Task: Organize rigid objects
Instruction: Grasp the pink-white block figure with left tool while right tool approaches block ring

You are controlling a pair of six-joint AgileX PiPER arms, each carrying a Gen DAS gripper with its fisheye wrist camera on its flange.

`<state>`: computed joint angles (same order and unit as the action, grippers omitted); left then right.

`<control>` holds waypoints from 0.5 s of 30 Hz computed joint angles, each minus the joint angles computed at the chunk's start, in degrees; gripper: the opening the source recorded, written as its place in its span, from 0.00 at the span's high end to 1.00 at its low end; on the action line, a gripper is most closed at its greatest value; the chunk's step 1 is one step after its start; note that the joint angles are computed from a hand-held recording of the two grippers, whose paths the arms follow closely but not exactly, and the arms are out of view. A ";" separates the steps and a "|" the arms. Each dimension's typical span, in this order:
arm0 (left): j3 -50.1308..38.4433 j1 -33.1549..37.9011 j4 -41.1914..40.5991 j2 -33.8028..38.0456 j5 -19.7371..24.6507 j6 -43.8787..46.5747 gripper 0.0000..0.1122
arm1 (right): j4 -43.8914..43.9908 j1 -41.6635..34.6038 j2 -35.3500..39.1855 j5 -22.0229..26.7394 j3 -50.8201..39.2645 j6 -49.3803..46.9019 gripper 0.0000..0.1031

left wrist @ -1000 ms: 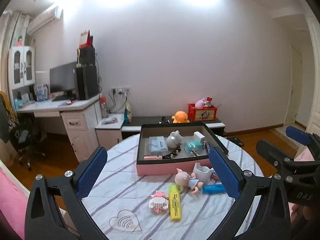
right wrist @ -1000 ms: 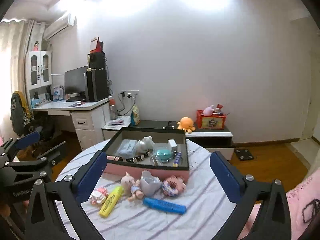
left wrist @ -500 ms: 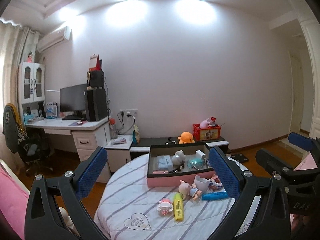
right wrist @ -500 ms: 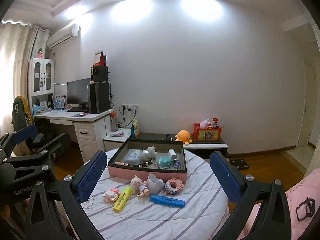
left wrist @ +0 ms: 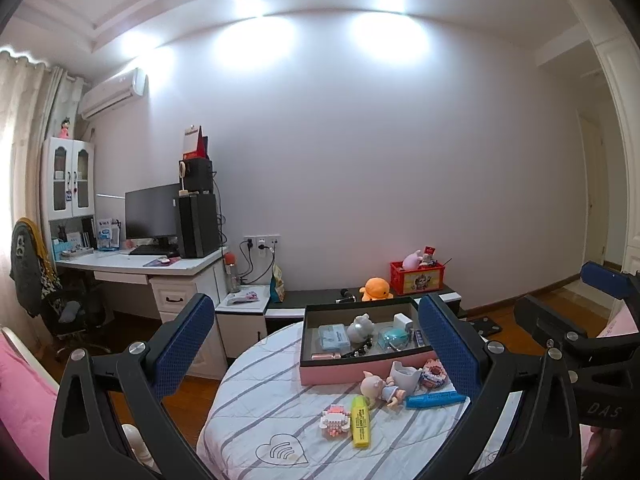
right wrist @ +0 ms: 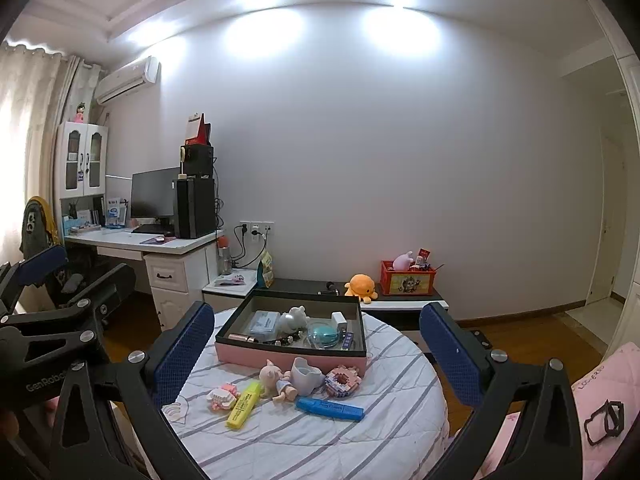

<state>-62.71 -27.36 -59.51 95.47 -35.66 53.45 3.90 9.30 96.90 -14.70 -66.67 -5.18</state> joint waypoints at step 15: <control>-5.31 4.67 -2.17 5.54 11.71 2.34 0.08 | -2.38 -1.95 6.45 4.25 -4.94 2.74 0.00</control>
